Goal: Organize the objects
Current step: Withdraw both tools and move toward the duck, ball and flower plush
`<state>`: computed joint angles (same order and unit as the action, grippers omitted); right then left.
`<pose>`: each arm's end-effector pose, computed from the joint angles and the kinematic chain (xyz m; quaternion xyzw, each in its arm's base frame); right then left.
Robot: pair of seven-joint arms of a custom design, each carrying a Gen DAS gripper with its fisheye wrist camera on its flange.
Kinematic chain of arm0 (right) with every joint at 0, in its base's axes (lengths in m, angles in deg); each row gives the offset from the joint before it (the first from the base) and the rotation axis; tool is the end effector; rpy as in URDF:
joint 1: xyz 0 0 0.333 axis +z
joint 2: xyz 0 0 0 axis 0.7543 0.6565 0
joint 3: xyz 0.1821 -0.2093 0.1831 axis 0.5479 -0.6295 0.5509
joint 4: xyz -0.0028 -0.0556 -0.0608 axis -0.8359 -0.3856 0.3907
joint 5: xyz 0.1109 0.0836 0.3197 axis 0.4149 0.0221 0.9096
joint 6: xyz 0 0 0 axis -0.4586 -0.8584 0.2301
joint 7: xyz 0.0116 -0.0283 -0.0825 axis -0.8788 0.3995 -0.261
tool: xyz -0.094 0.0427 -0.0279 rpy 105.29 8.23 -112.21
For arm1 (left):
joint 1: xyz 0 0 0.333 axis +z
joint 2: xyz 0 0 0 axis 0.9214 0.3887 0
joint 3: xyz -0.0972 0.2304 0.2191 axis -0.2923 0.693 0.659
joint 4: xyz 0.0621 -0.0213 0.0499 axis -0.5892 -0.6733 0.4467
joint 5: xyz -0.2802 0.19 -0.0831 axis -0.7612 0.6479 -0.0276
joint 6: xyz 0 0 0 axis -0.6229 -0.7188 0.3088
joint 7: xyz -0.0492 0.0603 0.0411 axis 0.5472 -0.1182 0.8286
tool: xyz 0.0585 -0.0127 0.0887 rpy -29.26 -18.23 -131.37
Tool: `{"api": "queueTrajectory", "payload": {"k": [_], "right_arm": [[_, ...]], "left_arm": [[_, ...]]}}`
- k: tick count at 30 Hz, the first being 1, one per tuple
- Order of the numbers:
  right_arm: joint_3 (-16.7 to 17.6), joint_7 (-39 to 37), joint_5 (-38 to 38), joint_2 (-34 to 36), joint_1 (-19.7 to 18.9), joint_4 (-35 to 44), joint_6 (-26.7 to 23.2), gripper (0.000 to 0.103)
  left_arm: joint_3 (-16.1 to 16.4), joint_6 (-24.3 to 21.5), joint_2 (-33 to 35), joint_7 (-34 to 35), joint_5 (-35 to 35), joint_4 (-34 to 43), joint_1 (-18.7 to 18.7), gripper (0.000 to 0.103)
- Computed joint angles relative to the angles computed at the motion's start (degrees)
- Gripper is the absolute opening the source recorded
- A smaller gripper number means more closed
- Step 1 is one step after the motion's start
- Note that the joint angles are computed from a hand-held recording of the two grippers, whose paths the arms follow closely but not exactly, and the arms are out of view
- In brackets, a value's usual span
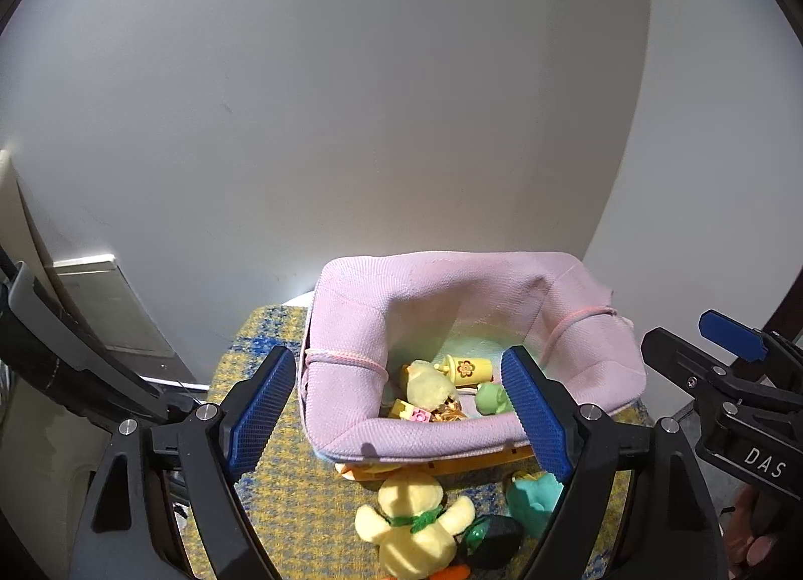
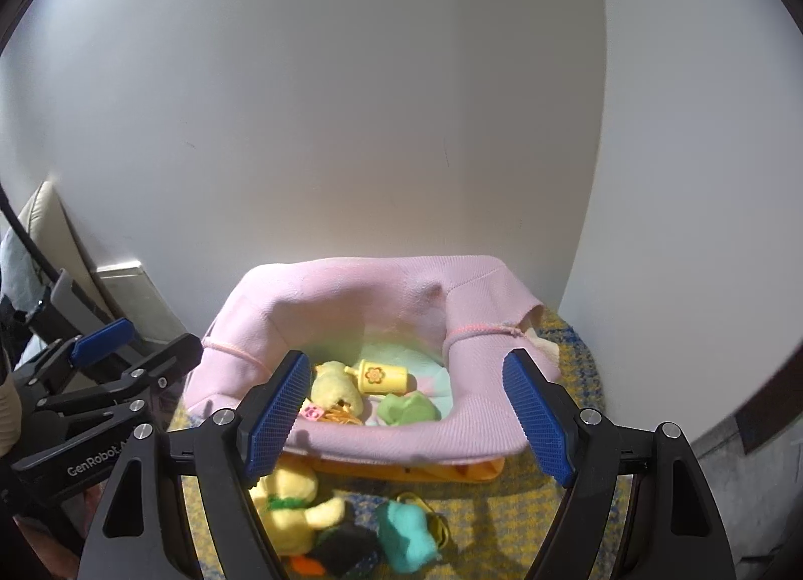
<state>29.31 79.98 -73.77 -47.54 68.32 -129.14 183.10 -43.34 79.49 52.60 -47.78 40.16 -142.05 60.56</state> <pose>0.5778 0.2000 0.6782 -0.5081 0.7549 -0.3234 0.2594 0.5724 -0.1315 0.6816 -0.7399 0.5272 -0.2752 0.3146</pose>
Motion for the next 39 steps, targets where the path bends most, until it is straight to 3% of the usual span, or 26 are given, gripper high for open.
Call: {"api": "queueTrajectory", "payload": {"k": [15, 39], "right_arm": [[3.5, 6.0, -2.9, -8.5, 0.4, -10.1, -1.3, 0.080], [5.0, 10.3, -2.0, -9.1, 0.8, -18.9, 0.3, 0.079]], "left_arm": [[-3.5, -0.6, -6.6, -4.1, 2.4, -7.0, 0.4, 0.088], [-5.7, 1.3, -10.1, -9.3, 1.3, -19.4, 2.8, 0.088]]}}
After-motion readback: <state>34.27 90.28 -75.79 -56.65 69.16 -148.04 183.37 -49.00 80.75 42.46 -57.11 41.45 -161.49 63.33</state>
